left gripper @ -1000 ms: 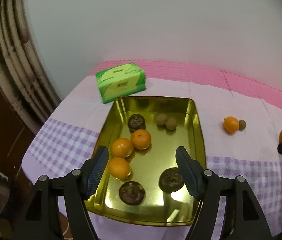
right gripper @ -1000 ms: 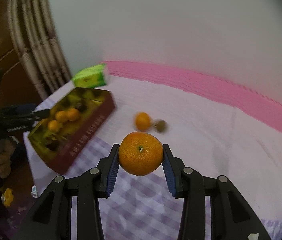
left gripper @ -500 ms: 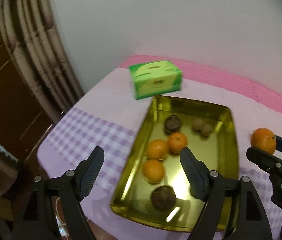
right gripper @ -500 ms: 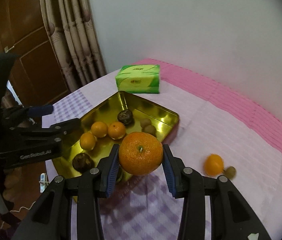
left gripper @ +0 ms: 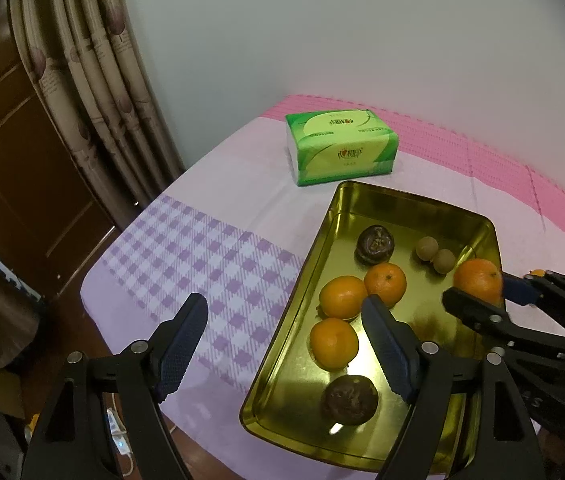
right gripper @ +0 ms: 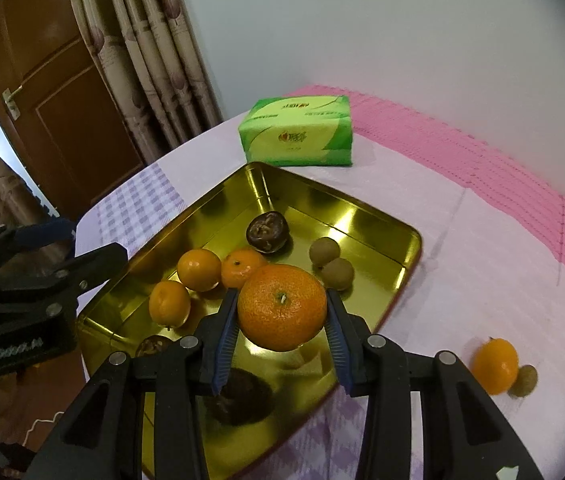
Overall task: Organize fruits
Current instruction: 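Lower the orange into the gold tray and open the right gripper, then move the right gripper to another orange on the cloth and grasp it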
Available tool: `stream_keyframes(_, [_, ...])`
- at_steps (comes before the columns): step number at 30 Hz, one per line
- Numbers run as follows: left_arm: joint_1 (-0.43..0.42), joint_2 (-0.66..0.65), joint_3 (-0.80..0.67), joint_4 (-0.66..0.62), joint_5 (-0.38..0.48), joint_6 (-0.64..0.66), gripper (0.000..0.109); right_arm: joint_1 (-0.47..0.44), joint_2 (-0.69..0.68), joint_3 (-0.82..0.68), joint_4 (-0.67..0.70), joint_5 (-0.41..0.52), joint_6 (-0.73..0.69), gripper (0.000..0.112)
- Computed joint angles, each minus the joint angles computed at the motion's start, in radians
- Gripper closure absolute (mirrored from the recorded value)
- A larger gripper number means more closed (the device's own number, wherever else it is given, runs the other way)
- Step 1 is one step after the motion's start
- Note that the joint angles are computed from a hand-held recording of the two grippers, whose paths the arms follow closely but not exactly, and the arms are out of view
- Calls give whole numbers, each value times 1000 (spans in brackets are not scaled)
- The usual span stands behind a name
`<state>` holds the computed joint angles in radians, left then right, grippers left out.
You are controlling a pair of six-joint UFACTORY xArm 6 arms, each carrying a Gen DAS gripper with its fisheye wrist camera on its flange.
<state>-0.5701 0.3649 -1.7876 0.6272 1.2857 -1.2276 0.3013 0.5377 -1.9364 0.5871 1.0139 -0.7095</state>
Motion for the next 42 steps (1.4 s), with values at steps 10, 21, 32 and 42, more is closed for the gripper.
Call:
stream_keyframes(10, [6,10,-12,-21,8,11,25,11,42,-45,-5,7,25,72])
stream_keyframes(21, [5,12,-12,-28,9,19,25,-94,-149,207,136,-102,-131,55])
stream_keyframes(32, [-21,69,-90,-21,49,53,25,-228,-18,4,-42,14,-238,53])
stream_keyframes(42, [-17,94,-113,-45,56,86,25,-162,197,-258,-183,118,-248,75])
